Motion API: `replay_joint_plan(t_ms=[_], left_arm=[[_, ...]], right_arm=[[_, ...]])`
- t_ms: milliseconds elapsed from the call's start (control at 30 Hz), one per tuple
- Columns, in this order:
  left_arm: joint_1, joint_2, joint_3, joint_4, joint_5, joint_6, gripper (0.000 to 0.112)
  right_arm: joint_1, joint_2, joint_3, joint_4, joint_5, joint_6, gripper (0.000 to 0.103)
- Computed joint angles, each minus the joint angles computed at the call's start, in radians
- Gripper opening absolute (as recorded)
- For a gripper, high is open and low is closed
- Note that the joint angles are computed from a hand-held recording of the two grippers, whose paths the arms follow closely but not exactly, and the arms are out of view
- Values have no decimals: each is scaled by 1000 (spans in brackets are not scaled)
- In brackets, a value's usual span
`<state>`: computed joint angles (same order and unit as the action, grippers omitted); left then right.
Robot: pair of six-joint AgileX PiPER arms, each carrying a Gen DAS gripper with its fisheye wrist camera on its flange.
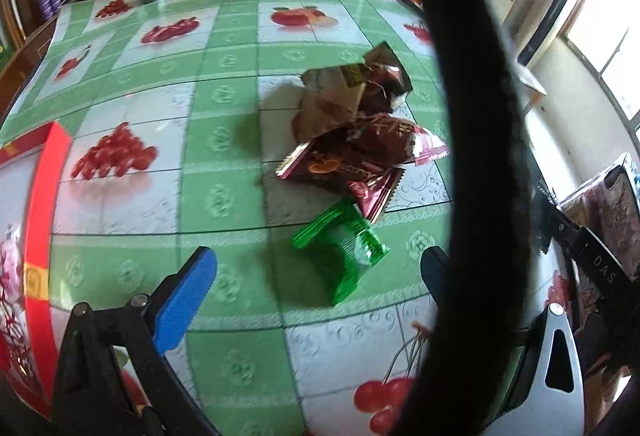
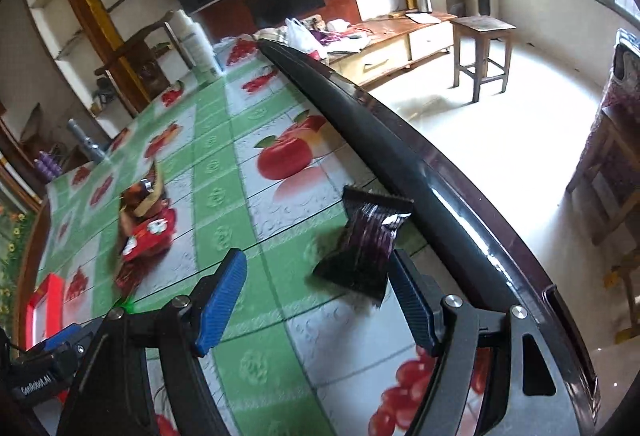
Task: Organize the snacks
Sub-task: 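Grasp the green candy with the left tool while the right tool grasps the dark chocolate bar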
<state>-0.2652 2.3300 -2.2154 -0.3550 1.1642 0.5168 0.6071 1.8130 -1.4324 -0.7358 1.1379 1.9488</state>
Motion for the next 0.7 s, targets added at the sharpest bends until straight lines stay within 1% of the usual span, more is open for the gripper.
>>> replay_joint_plan(t_ms=[67,133,167,200,233,300,333,367,400,467,533,600,667,700], left_arm=[[-15,25,-33,17,12,-8,102],[-31,44,-50,45,7,-15,100],[-37,57,-66,56,12,-17,98],[-40,74,-85,61,22,-13,92],[-45,64,-63,73,-7,-3,91],[-51,38,-11,89,-61,29,74],[-51,30,5,90,-78,42,69],[-45,25,12,76,-84,63,58],[-42,25,10,73,-83,70,50],[-32,25,8,64,-83,88,44],[-16,23,14,48,-84,105,43],[5,11,38,28,-91,127,41],[24,11,37,9,-82,137,40],[41,12,36,-6,-72,147,39]], right_arm=[[-10,-5,19,8,-15,0,74],[-12,-10,31,5,-23,6,74],[-13,-6,26,4,-10,-1,74],[-16,-4,24,5,-5,-7,73],[-18,-5,23,3,-3,-11,73],[-26,0,16,6,0,-30,73],[-30,4,11,7,5,-44,72],[-31,9,4,10,13,-55,71],[-30,15,-6,12,25,-64,68],[-32,24,-21,17,31,-86,62],[-31,33,-33,22,41,-103,51],[-32,31,-31,23,33,-110,35],[-35,17,-8,21,-9,-111,25],[-34,14,-5,20,-19,-114,25]])
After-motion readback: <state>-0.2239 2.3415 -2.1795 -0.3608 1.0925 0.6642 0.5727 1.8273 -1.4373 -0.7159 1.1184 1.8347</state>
